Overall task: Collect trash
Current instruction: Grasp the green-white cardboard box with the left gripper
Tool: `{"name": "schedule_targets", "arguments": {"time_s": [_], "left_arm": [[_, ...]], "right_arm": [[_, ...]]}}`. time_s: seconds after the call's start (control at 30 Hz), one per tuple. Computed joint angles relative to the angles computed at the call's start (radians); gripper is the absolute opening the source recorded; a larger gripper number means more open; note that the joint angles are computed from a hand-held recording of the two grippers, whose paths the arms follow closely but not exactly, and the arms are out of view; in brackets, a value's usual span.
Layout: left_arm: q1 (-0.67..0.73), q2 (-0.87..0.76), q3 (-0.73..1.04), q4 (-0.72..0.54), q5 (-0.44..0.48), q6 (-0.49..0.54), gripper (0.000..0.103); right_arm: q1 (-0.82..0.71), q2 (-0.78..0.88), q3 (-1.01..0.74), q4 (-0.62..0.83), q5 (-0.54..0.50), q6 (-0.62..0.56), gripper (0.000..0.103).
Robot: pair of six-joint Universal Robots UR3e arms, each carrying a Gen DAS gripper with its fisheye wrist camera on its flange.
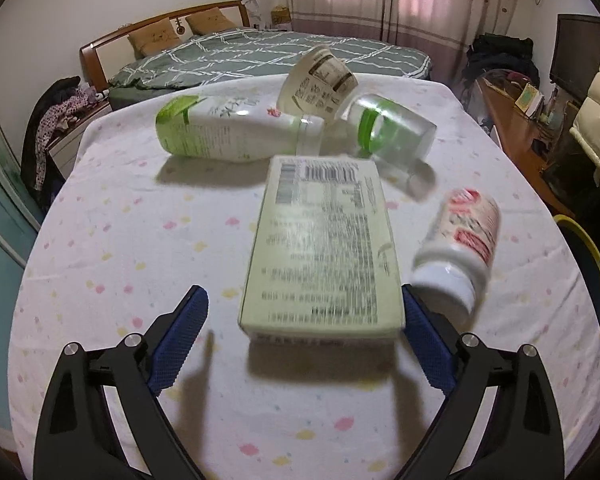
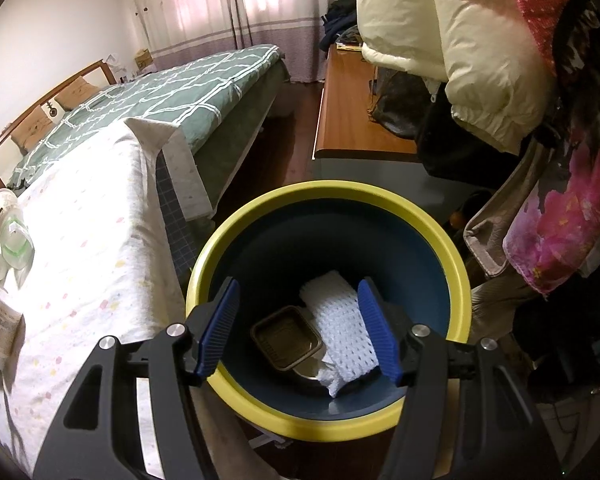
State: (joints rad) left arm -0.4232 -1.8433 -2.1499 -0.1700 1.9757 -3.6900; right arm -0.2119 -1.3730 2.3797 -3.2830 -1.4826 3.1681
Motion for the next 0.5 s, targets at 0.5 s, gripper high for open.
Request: {"name": "schedule_targets", "arguments": {"time_s": [0.5], "left_arm": [[0.145,-0.054,0.111,-0.082,-0.149,0.125,0.087]], "right_arm": [[-0.002,-0.001,-0.005,0.014,0.016,-0.005,0.062]]}}
